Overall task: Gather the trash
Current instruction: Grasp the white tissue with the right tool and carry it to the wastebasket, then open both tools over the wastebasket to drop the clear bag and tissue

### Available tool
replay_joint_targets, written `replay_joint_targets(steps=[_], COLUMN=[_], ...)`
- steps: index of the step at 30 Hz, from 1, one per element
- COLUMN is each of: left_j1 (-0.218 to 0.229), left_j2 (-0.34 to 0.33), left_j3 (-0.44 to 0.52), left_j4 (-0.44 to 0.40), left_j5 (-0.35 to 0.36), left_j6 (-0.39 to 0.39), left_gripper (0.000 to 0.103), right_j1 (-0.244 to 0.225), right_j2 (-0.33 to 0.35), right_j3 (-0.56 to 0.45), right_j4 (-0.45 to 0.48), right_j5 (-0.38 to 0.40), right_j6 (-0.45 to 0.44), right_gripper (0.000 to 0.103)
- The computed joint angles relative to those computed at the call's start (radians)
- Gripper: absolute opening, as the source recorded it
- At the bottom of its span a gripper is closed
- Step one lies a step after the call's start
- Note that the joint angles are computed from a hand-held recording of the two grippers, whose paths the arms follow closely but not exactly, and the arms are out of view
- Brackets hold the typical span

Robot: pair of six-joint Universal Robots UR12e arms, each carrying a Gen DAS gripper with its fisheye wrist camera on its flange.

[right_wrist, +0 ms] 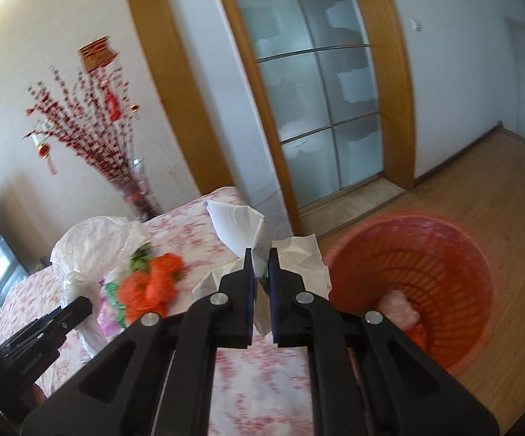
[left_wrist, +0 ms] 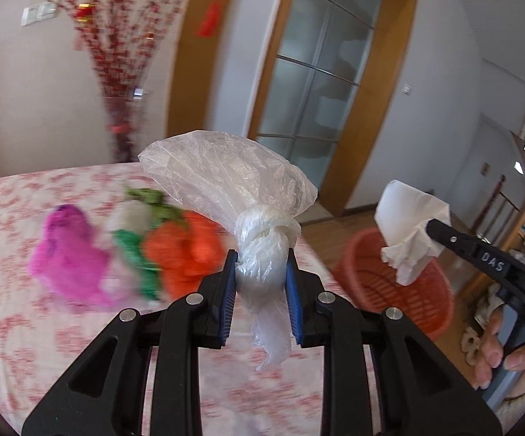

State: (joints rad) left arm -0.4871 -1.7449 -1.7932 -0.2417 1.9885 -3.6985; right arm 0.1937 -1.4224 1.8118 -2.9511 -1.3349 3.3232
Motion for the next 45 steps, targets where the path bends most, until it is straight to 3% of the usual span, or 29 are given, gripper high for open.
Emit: replay_joint_targets(steps=[16,31,35,37,39,45], left_j1=[-0.026,-0.039,-0.039,-0.037,-0.039,-0.033], left_j2=[-0.164,-0.271,-0.286,-0.288,-0.287,-0.261], left_j3=[0.187,0.318,0.334,0.336,0.332,0.297], left_j4=[-0.008,-0.083,-0.107,-0.119,-0.123,-0.155], left_j5=[-0.177,-0.295,-0.307,-0.311,-0.302,-0.252], left_j6=[0.088,0.111,0.107,0.098,0.086,0.048], left_gripper=[0.025,0.025,0.028,0.044,0.049,0.052], right_j1=[-0.127,-0.188,-0.199,-0.203,-0.207,-0.205], right_j2=[0.000,0.038,0.050,0.052,0.053,0.044], right_j3=[0.048,0.039,0.031,0.031,0.036,0.051], right_j4=[-0.034,-0.042,-0.032,-0.025,-0.024,-0.022], right_j5=[-0.017,-0.001,0.019,0.021,0.019,-0.027], right_j6=[0.084,0.143,0.156,0.158,0.160,0.144], right_gripper=[0.008,0.009,0.015,0.022,0.031,0.044])
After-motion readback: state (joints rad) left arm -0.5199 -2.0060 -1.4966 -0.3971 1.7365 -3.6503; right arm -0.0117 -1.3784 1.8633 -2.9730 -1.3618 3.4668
